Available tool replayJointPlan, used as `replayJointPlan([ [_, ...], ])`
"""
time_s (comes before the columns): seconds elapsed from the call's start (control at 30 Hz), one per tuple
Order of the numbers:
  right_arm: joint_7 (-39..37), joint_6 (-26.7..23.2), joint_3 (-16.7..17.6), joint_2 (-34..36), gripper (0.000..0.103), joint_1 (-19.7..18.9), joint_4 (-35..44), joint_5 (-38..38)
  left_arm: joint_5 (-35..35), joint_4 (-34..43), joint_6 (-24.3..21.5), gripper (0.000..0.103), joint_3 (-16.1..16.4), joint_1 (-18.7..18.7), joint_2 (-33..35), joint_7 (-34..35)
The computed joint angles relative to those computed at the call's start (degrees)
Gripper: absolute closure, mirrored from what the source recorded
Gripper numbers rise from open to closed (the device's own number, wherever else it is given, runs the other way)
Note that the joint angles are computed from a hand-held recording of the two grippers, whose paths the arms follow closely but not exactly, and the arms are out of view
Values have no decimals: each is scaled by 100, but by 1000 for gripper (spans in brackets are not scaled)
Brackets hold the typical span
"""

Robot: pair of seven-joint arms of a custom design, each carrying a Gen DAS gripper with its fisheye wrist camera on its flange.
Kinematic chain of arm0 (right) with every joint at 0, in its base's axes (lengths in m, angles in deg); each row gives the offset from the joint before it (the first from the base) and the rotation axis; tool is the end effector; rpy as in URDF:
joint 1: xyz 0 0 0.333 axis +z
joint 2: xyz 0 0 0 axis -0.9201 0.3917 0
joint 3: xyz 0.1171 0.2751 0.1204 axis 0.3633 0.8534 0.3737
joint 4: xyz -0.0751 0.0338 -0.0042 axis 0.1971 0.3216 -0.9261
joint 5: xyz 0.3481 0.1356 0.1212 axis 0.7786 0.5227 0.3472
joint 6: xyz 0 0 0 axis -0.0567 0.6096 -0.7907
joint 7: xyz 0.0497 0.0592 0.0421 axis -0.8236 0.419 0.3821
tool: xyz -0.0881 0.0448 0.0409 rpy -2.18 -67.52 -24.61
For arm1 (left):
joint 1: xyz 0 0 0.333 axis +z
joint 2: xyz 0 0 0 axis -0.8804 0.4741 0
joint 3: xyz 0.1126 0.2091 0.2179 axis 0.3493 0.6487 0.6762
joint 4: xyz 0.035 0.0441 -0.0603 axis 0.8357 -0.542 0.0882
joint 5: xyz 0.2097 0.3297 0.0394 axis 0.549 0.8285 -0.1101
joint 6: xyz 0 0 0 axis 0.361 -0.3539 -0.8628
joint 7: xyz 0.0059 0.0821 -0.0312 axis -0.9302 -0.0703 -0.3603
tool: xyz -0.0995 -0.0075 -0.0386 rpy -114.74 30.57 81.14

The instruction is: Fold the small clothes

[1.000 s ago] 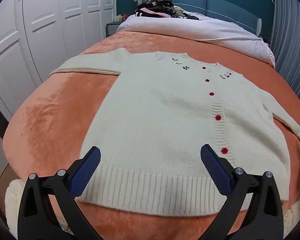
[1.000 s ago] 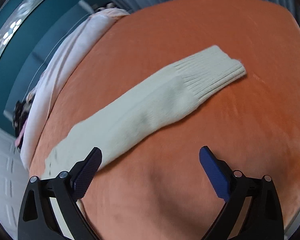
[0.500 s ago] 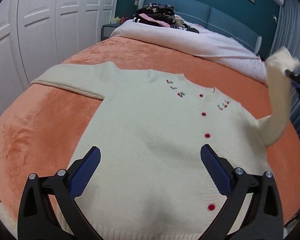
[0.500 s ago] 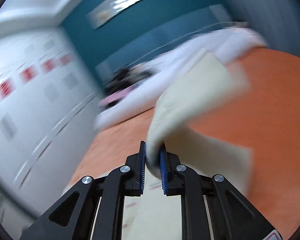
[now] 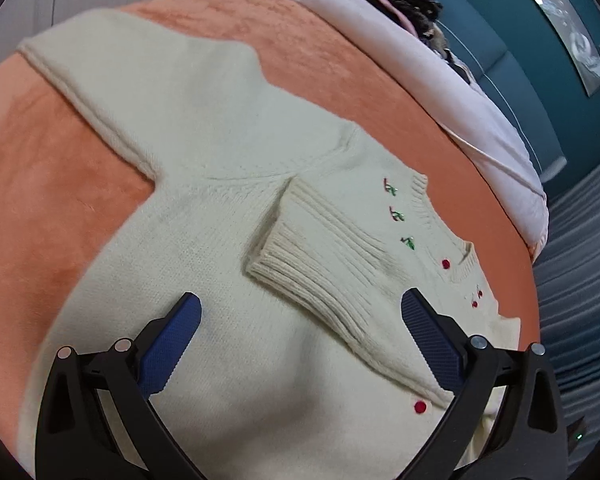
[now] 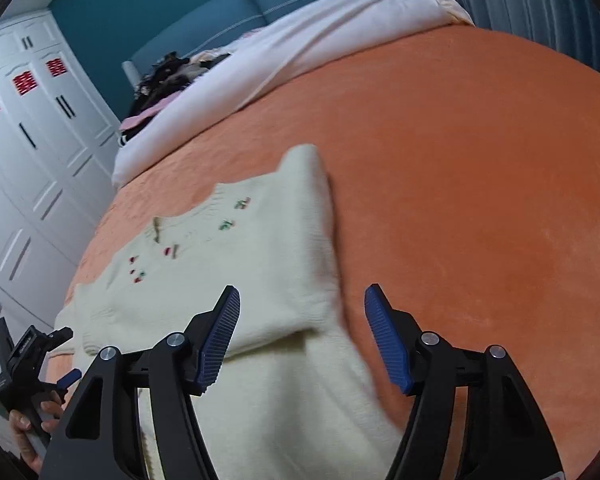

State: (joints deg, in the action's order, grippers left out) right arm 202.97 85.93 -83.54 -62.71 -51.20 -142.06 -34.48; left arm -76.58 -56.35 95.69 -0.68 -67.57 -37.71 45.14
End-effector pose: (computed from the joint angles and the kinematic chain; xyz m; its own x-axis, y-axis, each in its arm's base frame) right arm 0.5925 0.2120 0.5282 -0.2889 -0.8463 -0.4475 -0.6909 0.5079 -0.5145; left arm 0.6382 -0.1406 0.5194 0.3278 -0.7993 0.5036 -0.7403 -0.5485 -0.3887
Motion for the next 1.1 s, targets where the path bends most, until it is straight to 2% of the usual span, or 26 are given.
replayJointPlan([
  [0.07,-403,-280,103,430,39,-21,512,502,427,-8,150,6,127,-145,60,-522],
  [0.1,-639,-385,152,622,54,-19,767,541,643,41,173,6,169,-201,95,-676],
  [0.13,-886,-509,127,726,83,50,953,401,719,105,184,8,155,-218,130,-686],
  [0.17,-746,-547,75,663,84,105,938,187,751,144,206,11,139,-220,138,-664],
  [0.27,15,285,-232,350,89,109,545,-425,880,301,369,12,105,-272,201,-537],
  [0.3,252,318,-394,259,95,123,377,-589,1058,368,376,12,145,-336,251,-582],
  [0.33,88,119,-355,332,95,12,399,-355,1220,470,296,12,180,-394,346,-617],
  [0.37,-473,-354,-116,499,95,-234,513,280,1310,619,101,12,189,-435,483,-614],
  [0.4,-750,-597,-5,609,95,-338,542,513,1302,761,-87,13,164,-443,636,-546],
  [0.43,-747,-519,-92,565,95,-248,444,345,1658,805,-153,14,304,-593,717,-730],
  [0.5,-281,-771,-235,442,95,-26,601,-342,2623,792,-137,14,584,-942,736,-1073],
  [0.57,475,-367,-255,93,93,40,318,-1059,2843,653,-11,14,567,-935,657,-1121],
  [0.6,737,-149,-397,-27,89,195,175,-1312,2729,518,179,14,504,-846,590,-1101],
  [0.63,611,-186,-346,10,89,197,192,-1220,2545,388,359,14,433,-736,522,-1035],
  [0.67,82,-542,-107,183,89,7,373,-813,2335,296,484,14,362,-629,465,-926],
  [0.7,-327,-1016,-49,354,90,7,556,-580,2216,205,553,14,352,-566,383,-892],
  [0.73,-334,-1266,-77,326,92,65,540,-748,2226,123,595,14,413,-545,285,-976],
  [0.77,24,-1316,-148,178,92,201,467,-1283,2242,-8,704,13,483,-490,150,-1082],
  [0.8,76,-1499,-120,55,89,251,488,-1435,2273,-135,851,13,565,-411,20,-1226],
  [0.87,275,-1312,-29,-298,86,310,280,-1619,2418,-315,1004,8,780,-169,-202,-1593],
  [0.93,285,-1033,102,-581,81,352,53,-1498,2489,-273,884,7,958,179,-233,-1892],
  [1.03,140,-759,314,-925,60,504,-325,-1168,2812,147,327,7,1303,663,23,-2656],
  [1.1,25,-886,480,-932,58,678,-367,-860,2457,434,84,7,1342,1050,284,-2816],
])
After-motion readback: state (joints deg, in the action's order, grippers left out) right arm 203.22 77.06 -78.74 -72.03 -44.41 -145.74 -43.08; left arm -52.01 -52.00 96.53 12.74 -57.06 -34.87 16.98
